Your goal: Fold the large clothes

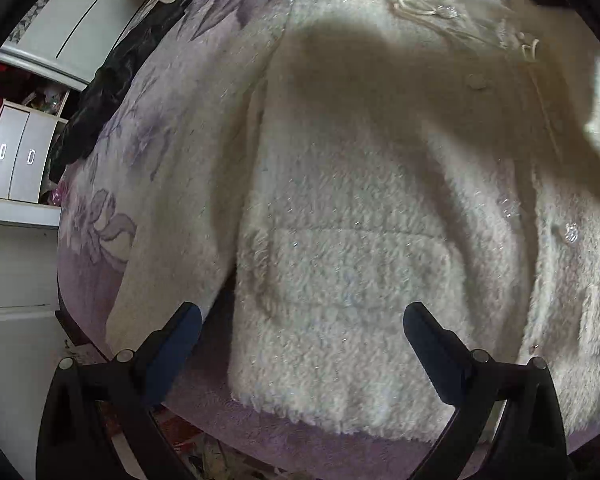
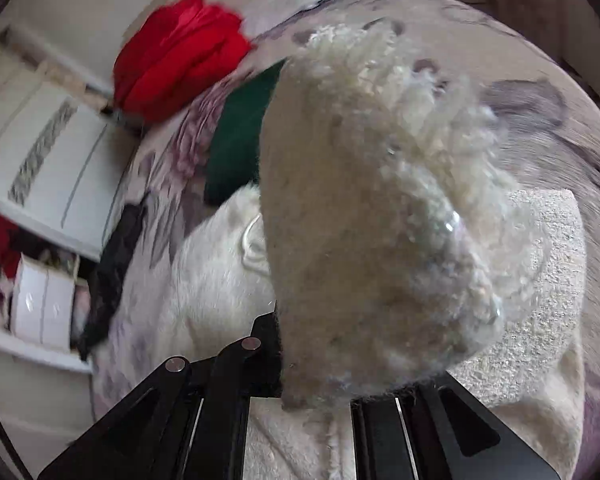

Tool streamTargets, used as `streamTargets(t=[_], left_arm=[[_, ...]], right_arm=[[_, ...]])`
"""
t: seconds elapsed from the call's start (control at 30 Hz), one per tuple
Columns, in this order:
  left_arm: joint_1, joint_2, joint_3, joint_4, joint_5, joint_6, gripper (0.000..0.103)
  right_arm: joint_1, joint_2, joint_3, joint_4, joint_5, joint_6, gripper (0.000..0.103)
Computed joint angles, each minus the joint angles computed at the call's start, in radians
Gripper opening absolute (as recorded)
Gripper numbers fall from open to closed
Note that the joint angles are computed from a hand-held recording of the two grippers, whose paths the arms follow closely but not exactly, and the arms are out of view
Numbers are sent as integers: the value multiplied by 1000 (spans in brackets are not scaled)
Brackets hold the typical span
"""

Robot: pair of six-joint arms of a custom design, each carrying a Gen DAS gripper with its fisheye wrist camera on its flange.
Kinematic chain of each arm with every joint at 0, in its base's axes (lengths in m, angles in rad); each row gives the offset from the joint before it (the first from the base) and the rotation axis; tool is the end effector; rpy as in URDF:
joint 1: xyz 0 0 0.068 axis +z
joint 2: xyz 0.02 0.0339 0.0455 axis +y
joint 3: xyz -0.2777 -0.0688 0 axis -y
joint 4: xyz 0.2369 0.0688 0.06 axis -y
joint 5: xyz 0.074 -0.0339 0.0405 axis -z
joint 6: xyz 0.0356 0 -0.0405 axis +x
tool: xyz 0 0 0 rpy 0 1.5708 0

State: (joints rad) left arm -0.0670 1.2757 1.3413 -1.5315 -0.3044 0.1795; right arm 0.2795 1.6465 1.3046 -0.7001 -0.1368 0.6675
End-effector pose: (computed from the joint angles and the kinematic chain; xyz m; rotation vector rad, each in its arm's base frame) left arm 0.1833 -0.0016 0.3472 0.3470 2.9986 0.4712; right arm 0.3249 0.0983 0.2732 0.4695 2.6483 0.4959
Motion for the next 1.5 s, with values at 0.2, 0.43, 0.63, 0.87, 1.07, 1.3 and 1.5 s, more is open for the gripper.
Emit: streamTargets(t=[0.2, 0.43, 0.63, 0.87, 1.07, 1.3, 1.5], left_arm=[[212, 13, -4, 28, 50, 166, 103], [289, 84, 54, 34, 108, 201, 103], [184, 111, 92, 37, 108, 110, 103], [-22, 174, 114, 104, 59, -18, 103], [-148, 349, 210, 186, 42, -150, 103], [-145, 487, 246, 212, 39, -186, 103], [-144, 479, 228, 235, 58, -176, 103]], right_arm=[[99, 312, 80, -29, -270, -15, 49], [-228, -399, -556, 163, -418, 401, 75], [-918, -505, -796, 28, -611, 153, 75], [-1183, -290, -977, 692, -862, 394, 73], [-1247, -112, -808, 256, -834, -18, 73], [-1188, -461, -624, -300, -669, -293, 73], [-845, -325, -632, -66, -532, -109, 45]])
